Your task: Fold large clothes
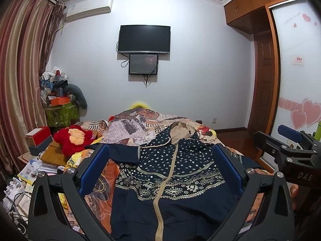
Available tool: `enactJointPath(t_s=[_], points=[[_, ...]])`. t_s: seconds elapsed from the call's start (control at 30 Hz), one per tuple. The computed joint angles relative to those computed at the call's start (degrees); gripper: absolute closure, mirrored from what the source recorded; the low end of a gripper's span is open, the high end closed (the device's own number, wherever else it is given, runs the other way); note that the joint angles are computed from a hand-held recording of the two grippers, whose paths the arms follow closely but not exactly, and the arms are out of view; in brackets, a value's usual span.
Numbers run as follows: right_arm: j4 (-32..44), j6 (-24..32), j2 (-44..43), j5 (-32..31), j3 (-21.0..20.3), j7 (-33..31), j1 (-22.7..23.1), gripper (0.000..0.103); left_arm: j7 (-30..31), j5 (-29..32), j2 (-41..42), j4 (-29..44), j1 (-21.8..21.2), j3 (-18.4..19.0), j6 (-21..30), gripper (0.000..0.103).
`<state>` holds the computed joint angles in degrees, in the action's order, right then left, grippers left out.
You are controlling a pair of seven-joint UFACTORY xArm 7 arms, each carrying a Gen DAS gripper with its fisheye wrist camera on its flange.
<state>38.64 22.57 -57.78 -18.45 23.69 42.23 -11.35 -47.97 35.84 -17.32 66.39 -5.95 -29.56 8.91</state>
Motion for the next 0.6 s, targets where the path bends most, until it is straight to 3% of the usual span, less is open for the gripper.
enactJointPath(t_s=[0.1, 0.33, 0.6], points=[[0.89, -1.95, 3.36, -0.22, -0.70, -0.30, -1.10, 0.000, -1.26, 2.86, 4.28, 3.95, 1.70, -1.46, 1.50, 0.000], [7.74, -8.04, 16.88, -3.00, -1.64, -2.05, -7.30, 0.000, -3.75, 11.59, 21.48, 20.44, -1.35, 0.47, 8.59, 0.000], [26.27, -7.72, 43.15, -11.86, -1.94, -3.54, -11.31, 0.000, 9.97, 5.64, 49.72, 54.55, -10.04, 6.31, 24.81, 0.000]])
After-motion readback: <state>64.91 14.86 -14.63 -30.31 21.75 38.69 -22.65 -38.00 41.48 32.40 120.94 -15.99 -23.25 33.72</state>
